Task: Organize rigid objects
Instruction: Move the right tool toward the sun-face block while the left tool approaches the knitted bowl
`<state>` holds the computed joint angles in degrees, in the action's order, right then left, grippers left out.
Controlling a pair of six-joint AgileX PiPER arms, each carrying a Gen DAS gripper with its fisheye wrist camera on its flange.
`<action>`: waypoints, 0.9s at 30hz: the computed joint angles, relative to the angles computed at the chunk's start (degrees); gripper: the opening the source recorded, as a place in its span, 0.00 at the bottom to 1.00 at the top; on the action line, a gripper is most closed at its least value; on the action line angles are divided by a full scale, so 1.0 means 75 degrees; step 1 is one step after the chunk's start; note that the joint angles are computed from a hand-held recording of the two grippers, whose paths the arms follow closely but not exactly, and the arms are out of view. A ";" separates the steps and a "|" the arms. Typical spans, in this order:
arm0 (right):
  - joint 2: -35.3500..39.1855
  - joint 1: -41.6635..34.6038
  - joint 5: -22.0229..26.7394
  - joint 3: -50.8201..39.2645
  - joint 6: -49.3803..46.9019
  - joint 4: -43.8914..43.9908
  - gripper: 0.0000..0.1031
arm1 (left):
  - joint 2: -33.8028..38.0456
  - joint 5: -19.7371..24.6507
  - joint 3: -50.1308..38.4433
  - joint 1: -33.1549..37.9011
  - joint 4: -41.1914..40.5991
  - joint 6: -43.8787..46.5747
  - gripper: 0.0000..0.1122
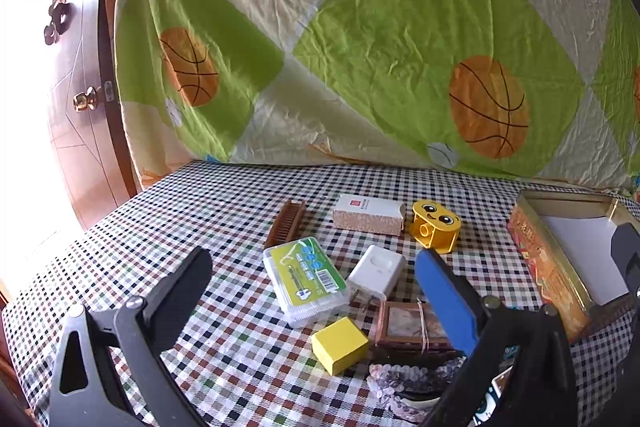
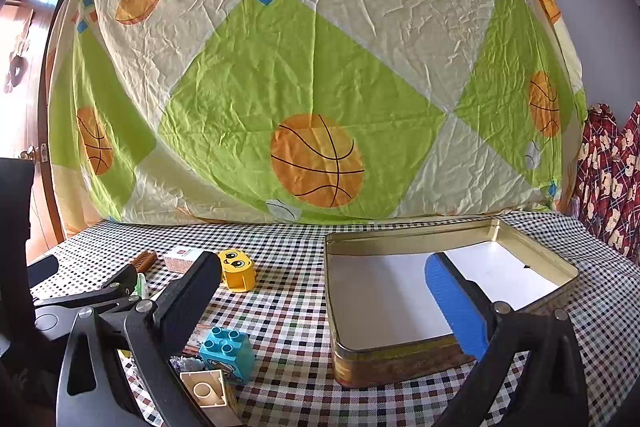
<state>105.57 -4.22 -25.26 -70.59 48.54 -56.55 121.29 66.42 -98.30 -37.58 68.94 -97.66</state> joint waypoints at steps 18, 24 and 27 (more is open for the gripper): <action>-0.0065 -0.0066 -0.0021 0.0068 0.0392 -0.0357 1.00 | -0.0581 -0.0287 0.0805 -0.0097 -0.0961 -0.0571 0.92; -0.0155 -0.0102 0.0066 0.0164 0.0298 -0.0259 1.00 | -0.0658 -0.0043 0.0905 -0.0300 -0.0832 -0.0654 0.92; -0.0205 -0.0209 -0.0035 0.0219 0.0455 -0.0384 1.00 | -0.0755 0.0021 0.1062 -0.0390 -0.0694 -0.0793 0.92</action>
<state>104.04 -5.78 -25.52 -68.95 51.96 -59.43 115.63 66.58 -90.33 -40.50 63.73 -103.61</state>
